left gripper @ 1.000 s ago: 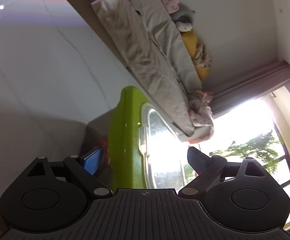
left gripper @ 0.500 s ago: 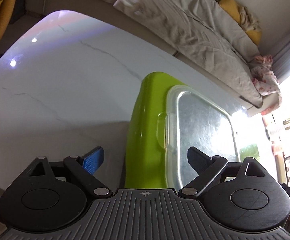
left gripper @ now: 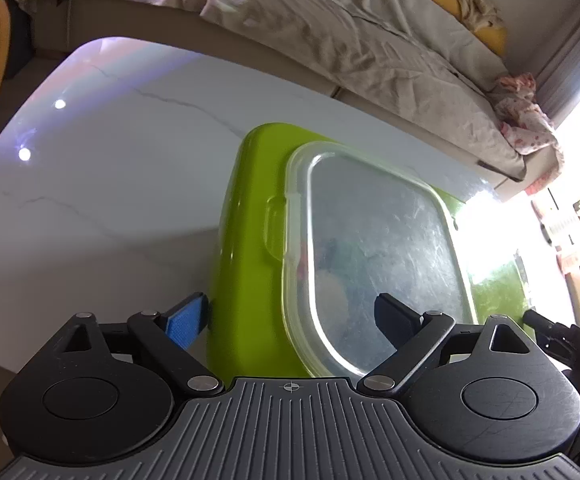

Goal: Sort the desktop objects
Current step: 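Carry the cutting board over the clear box with both grippers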

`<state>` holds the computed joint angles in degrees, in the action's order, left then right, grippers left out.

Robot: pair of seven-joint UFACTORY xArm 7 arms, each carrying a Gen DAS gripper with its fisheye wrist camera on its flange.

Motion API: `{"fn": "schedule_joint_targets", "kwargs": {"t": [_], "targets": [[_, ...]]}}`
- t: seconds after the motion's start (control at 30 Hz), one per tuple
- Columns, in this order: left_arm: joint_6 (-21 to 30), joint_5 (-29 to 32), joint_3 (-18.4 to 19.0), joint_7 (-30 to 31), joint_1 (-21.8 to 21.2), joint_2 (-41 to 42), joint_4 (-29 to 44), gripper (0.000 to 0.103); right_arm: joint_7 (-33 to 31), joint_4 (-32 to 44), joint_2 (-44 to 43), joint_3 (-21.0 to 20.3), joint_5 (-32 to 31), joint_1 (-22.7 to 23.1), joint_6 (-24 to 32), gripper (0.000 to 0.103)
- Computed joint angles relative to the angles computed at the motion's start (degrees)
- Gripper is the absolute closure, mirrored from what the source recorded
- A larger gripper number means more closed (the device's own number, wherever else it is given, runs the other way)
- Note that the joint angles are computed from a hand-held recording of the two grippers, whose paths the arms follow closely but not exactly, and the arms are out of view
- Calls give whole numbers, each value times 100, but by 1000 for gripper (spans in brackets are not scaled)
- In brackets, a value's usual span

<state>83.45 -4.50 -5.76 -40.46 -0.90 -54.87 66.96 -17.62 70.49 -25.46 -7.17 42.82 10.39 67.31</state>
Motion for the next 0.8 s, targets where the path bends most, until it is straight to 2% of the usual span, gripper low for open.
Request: {"fn": "schedule_joint_targets", "kwargs": {"t": [0.17,0.37,0.53,0.67,0.77,0.8], "targets": [[234,363,-248,29,142,76,235,9,-96,-23,-76,-11,-36,14,35,47],[742,1021,-715,235,383,375,990,8,-95,-169,-343,-93,-34,14,-24,45],[790,941,-729,195,353,354,1160,6,-35,-171,-476,-136,-95,23,49,42],[853,982,-792,185,388,324,1173,6,-37,-460,-938,-173,45,6,-142,42],[885,985,-793,195,386,304,1162,5,-283,-431,-1146,-769,559,507,608,42],[895,1016,-809,216,395,309,1169,5,-326,-365,-1162,-946,683,666,1078,42]]}}
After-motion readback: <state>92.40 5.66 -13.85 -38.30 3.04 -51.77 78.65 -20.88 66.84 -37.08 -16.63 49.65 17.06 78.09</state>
